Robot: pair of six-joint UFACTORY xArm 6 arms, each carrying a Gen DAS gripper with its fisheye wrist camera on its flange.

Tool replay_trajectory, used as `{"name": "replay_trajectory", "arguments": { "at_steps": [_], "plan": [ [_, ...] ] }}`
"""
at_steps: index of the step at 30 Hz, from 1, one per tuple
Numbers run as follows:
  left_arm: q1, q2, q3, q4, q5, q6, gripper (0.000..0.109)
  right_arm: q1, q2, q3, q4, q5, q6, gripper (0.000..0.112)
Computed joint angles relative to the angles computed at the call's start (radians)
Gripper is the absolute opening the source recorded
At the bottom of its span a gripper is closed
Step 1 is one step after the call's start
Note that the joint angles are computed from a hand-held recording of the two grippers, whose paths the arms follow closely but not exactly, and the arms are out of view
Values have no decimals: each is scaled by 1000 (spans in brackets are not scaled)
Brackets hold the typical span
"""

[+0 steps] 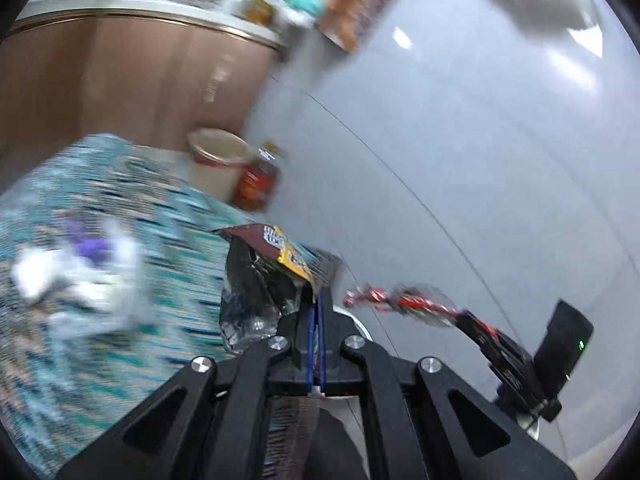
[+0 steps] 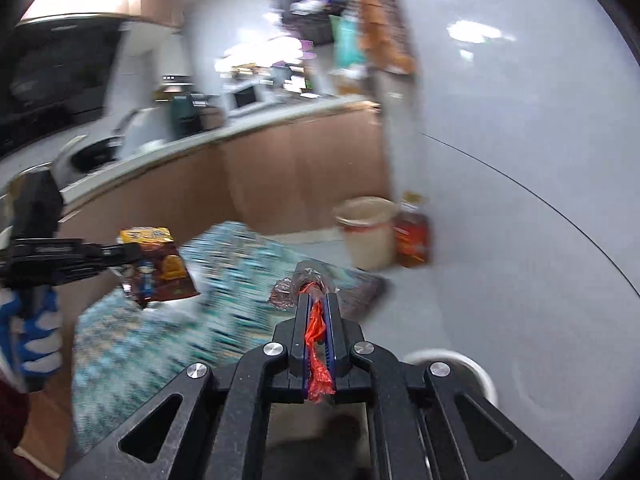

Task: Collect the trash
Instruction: 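Carry both wrappers over the white bin and open both tools to drop them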

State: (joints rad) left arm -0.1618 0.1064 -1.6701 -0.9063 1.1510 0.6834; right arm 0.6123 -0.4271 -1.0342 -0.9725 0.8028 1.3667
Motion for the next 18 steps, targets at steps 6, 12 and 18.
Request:
{"name": "replay_trajectory", "arguments": {
  "at_steps": [6, 12, 18],
  "plan": [
    [-230, 50, 1, 141, -39, -14, 1, -68, -142, 169, 78, 70, 20, 6],
    [-383, 215, -99, 284, -96, -96, 1, -200, -181, 268, 162, 5, -32, 7],
    [-453, 376, -214, 362, -121, -166, 3, -327, -136, 304, 242, -98, -109, 7]
  ]
}}
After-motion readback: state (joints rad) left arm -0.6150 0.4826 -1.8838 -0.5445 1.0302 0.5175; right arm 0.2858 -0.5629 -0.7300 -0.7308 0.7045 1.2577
